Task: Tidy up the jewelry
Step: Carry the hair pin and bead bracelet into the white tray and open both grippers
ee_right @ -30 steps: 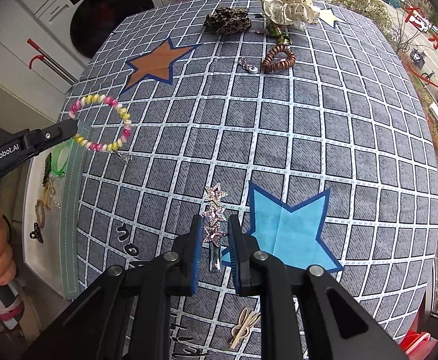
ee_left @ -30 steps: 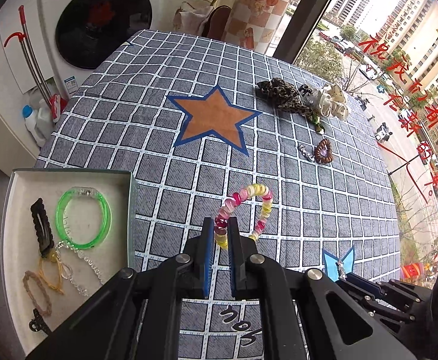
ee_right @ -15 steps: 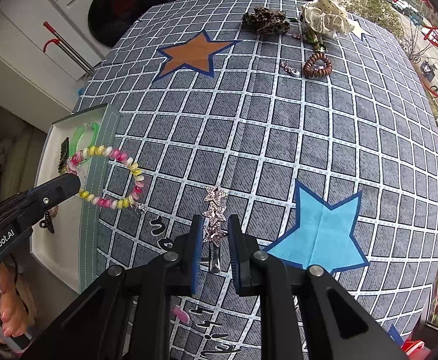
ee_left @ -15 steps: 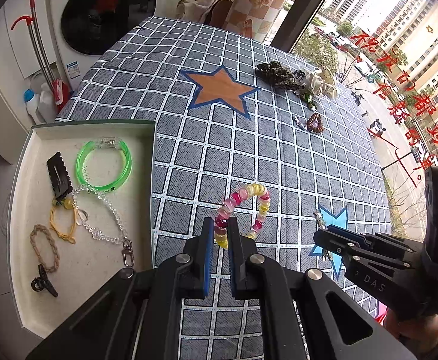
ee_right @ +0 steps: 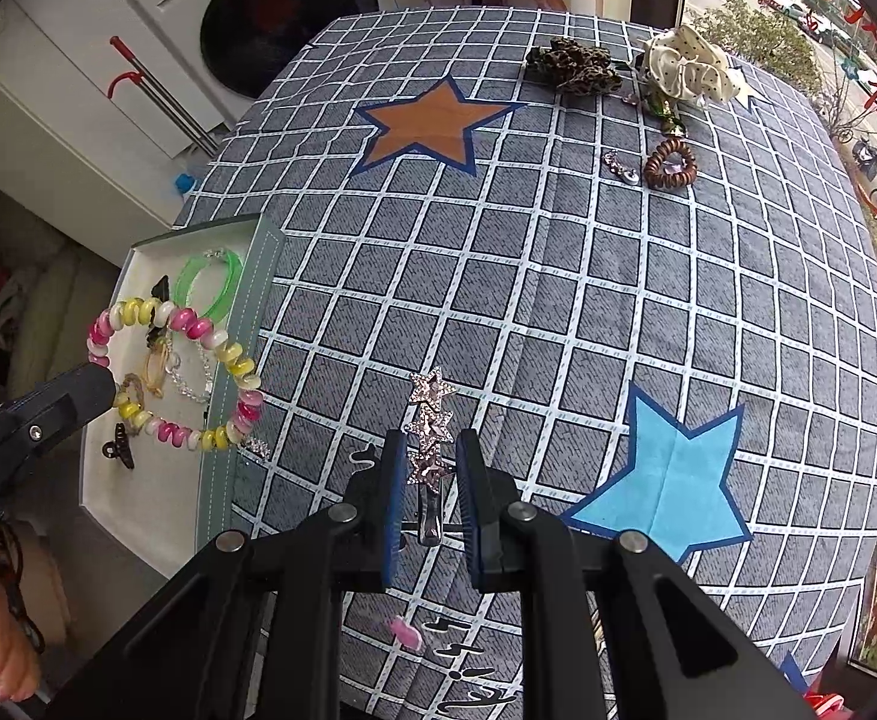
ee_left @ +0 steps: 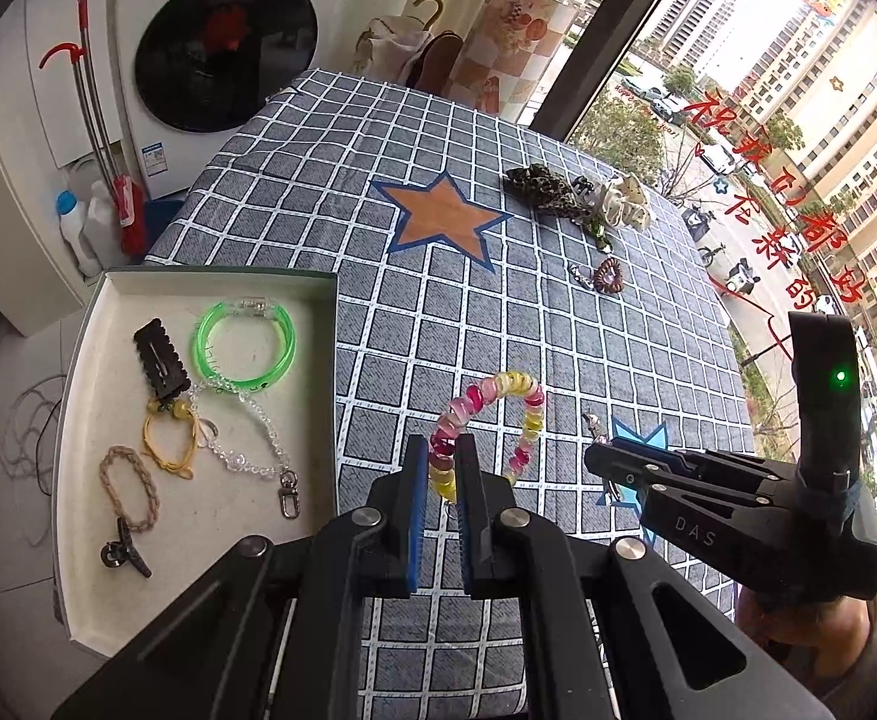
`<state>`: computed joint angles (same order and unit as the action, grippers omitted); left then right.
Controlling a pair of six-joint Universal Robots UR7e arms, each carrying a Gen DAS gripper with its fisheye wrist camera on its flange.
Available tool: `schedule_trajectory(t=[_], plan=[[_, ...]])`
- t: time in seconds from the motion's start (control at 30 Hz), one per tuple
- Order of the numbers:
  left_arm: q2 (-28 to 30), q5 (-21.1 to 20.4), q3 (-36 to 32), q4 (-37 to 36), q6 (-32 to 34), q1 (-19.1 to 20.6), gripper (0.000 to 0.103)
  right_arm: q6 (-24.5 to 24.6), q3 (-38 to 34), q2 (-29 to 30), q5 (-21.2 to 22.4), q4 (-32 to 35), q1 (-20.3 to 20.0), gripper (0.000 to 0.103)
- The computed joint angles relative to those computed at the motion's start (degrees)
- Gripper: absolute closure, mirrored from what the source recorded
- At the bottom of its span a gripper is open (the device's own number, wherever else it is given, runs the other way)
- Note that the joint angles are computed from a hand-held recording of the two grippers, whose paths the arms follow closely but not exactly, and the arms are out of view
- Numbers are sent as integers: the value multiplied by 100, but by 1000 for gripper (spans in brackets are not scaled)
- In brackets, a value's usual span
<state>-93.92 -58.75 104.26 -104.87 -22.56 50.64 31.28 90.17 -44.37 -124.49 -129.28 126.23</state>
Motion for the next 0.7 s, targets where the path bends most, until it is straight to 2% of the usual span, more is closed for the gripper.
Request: schedule_trajectory(t=[0.43, 0.7], plan=[[-715, 586, -220, 882, -714, 30, 88, -597, -801, 657, 419, -5, 225, 85], [-1045, 719, -29, 1362, -1078, 401, 88, -1108, -1451, 1274, 918, 162, 338, 85]])
